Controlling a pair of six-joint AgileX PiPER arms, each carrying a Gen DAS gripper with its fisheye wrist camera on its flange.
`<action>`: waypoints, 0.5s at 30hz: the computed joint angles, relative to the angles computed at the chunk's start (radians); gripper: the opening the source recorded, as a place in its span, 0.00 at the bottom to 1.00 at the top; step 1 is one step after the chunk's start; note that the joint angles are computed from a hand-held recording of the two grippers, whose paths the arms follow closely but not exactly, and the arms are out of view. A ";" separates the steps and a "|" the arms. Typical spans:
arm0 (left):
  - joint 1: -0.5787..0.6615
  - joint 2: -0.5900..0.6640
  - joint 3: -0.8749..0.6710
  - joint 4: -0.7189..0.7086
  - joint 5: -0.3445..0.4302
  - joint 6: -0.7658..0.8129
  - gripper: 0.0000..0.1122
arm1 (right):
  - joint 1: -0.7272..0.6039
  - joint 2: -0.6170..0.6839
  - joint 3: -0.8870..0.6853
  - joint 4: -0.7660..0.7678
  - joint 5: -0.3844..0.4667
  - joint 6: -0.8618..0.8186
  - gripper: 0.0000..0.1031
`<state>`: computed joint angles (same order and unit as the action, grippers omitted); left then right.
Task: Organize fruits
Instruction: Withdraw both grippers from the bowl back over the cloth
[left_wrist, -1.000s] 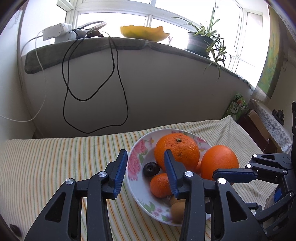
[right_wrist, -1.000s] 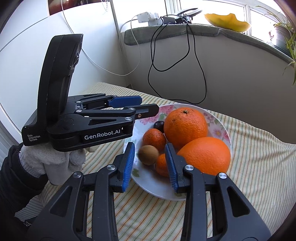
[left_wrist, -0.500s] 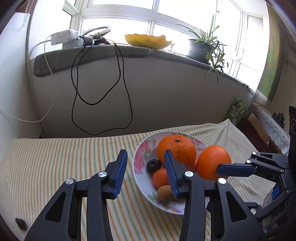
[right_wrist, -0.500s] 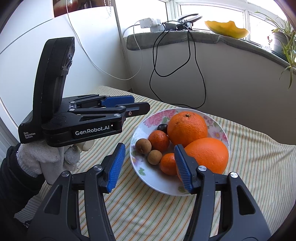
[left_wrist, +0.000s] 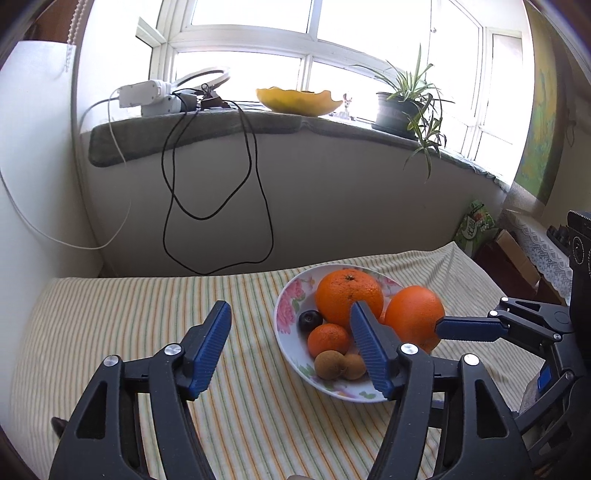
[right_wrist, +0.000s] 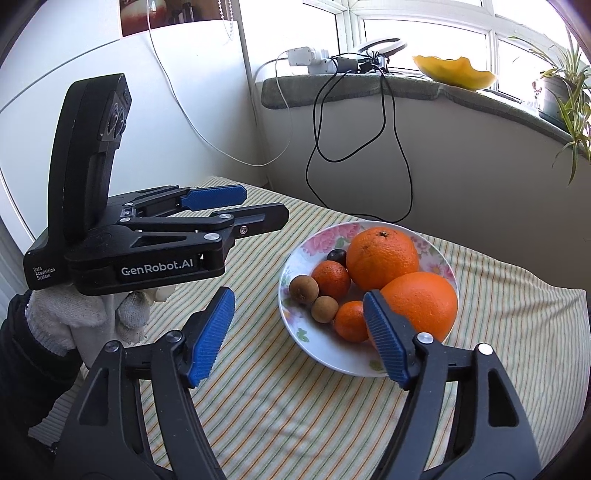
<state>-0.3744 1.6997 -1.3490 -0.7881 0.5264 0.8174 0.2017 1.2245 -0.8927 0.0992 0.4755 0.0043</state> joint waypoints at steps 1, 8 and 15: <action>0.004 -0.010 0.011 -0.002 -0.004 0.005 0.64 | 0.011 0.000 -0.002 -0.023 0.003 0.023 0.73; 0.032 -0.068 0.074 0.018 -0.029 -0.004 0.71 | 0.089 -0.003 -0.002 -0.133 -0.007 0.146 0.87; 0.080 -0.113 0.122 -0.005 -0.038 0.030 0.71 | 0.145 0.031 -0.030 -0.168 -0.007 0.194 0.88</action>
